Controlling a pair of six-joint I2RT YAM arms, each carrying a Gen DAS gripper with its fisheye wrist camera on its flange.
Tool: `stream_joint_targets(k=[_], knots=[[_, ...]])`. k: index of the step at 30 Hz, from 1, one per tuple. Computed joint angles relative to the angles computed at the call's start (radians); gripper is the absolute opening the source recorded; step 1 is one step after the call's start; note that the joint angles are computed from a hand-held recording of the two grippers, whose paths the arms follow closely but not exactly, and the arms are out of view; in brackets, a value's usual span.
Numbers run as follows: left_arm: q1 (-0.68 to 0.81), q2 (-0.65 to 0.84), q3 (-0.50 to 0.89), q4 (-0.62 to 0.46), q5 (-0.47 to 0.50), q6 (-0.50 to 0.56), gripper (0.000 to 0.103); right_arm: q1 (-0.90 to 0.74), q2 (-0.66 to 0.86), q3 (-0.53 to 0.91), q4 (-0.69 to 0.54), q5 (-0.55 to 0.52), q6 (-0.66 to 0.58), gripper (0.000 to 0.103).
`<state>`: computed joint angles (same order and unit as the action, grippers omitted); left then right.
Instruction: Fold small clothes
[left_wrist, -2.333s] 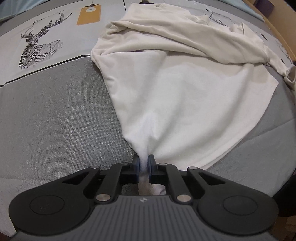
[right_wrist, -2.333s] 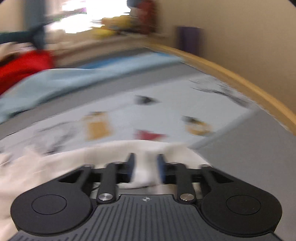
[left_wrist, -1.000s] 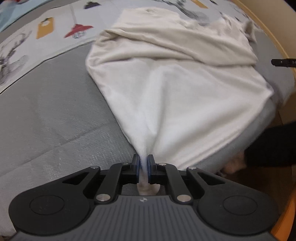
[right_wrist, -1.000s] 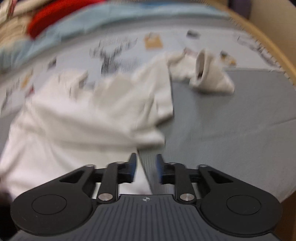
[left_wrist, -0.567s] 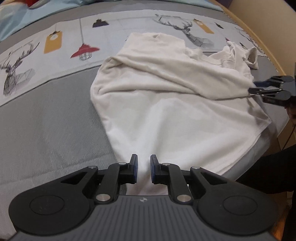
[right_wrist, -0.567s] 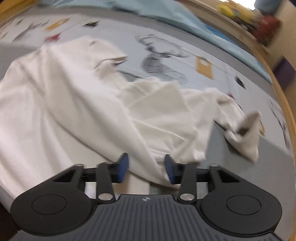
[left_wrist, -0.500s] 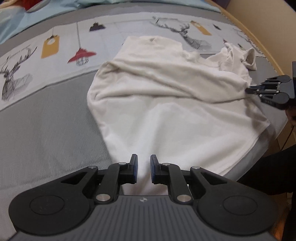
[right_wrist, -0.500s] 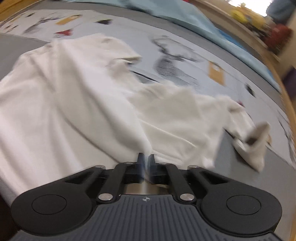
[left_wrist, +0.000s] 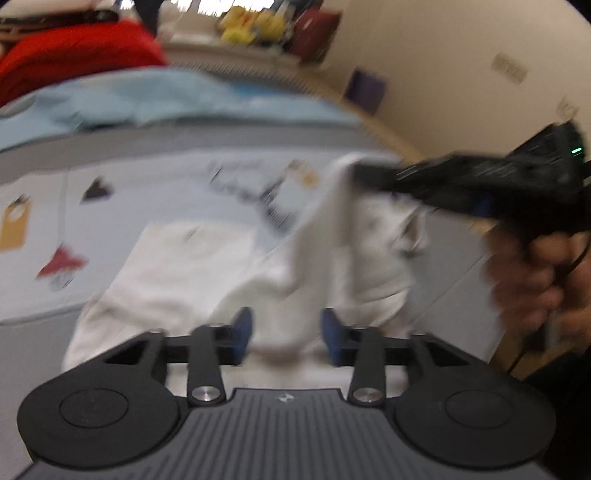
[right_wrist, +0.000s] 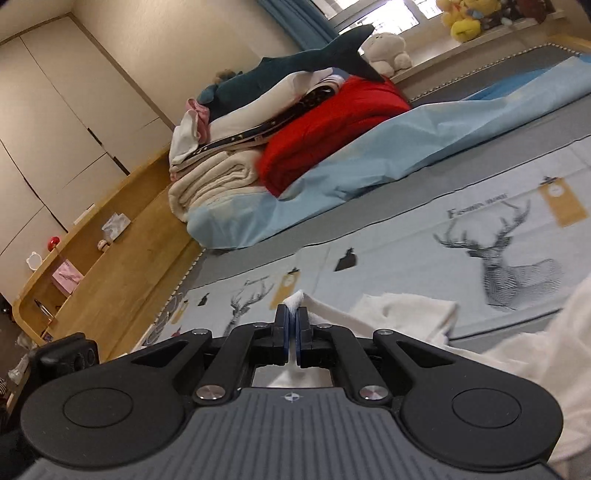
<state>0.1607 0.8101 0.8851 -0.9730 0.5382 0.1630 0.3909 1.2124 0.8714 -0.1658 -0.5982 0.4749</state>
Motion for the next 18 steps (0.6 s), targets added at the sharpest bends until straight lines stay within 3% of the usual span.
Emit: stream_joint_targets(k=[4,7,8,9,10,13,14,16,18], knots=[[-0.146,0.025,-0.032,0.170,-0.082,-0.173,0.053,0.063,0.082,0.043,0.050,0.013,0.052,0.002],[-0.194,0.075,-0.047,0.248,-0.163,-0.225,0.051,0.095,0.113,0.055,0.094,0.011,0.084,0.002],[-0.197,0.090,-0.055,0.279,-0.182,-0.237,0.045,0.102,0.123,0.064,0.099,0.014,0.087,0.002],[-0.187,0.111,-0.056,0.294,-0.181,-0.236,0.023,0.106,0.136,0.077,0.095,0.017,0.090,0.002],[-0.179,0.148,-0.046,0.299,-0.185,-0.226,0.013,0.109,0.136,0.083,0.075,0.026,0.090,0.003],[-0.097,0.233,-0.012,0.279,-0.227,-0.122,0.012,0.124,0.171,0.143,-0.044,0.149,0.077,0.008],[-0.060,0.271,0.009,0.260,-0.255,-0.082,0.012,0.122,0.181,0.164,-0.101,0.209,0.082,0.015],[0.039,0.349,0.045,0.246,-0.350,0.007,0.012,0.118,0.199,0.202,-0.193,0.320,0.071,0.024],[0.213,0.446,0.092,0.260,-0.439,0.106,0.012,0.110,0.211,0.230,-0.278,0.424,0.046,0.024]])
